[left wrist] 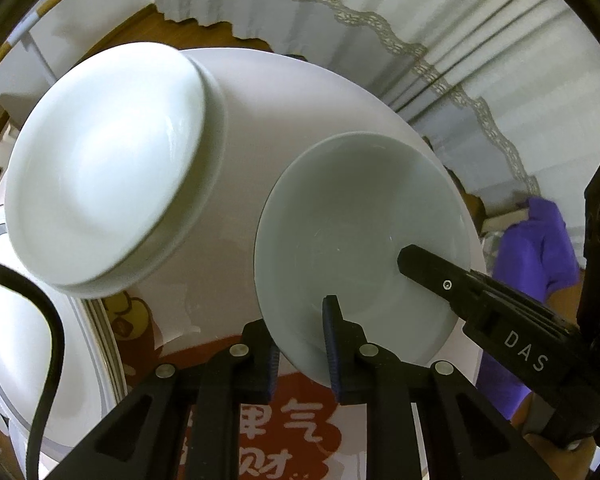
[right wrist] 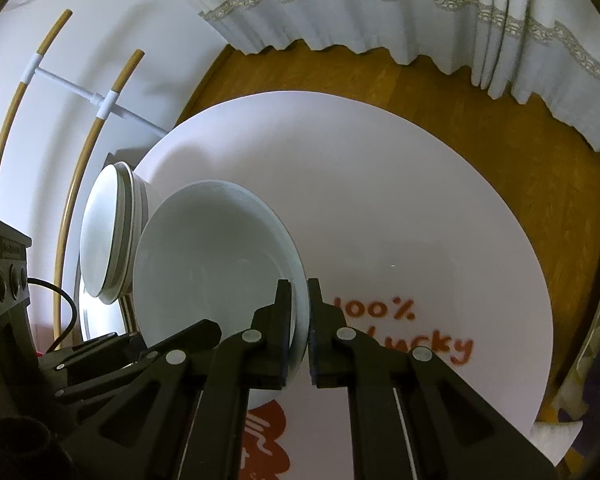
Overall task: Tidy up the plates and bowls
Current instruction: 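Close both grippers on the rim of that white bowl, then lift the held bowl and carry it over the bowl stack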
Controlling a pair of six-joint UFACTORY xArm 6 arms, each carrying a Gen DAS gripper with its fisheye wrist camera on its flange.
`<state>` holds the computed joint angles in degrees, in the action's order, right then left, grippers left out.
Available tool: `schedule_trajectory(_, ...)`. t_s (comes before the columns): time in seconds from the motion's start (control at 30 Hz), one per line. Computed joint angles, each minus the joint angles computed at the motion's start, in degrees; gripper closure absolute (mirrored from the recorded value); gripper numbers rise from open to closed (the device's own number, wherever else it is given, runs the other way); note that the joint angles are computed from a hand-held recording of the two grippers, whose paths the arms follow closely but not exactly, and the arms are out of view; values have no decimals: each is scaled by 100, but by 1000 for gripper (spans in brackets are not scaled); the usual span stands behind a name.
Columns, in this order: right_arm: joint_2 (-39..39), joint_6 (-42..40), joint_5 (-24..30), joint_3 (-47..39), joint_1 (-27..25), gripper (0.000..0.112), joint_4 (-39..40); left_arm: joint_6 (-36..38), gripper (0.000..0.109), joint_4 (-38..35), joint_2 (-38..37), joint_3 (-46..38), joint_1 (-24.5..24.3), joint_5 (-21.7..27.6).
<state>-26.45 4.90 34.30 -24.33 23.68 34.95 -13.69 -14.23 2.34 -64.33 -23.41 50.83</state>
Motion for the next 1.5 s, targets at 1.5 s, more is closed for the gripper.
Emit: schedule_trajectory(1.5, 287, 3492, -288, -1586, 1669, 106, -2858, 2001, 92, -405, -2843, 1050, 1977, 1191)
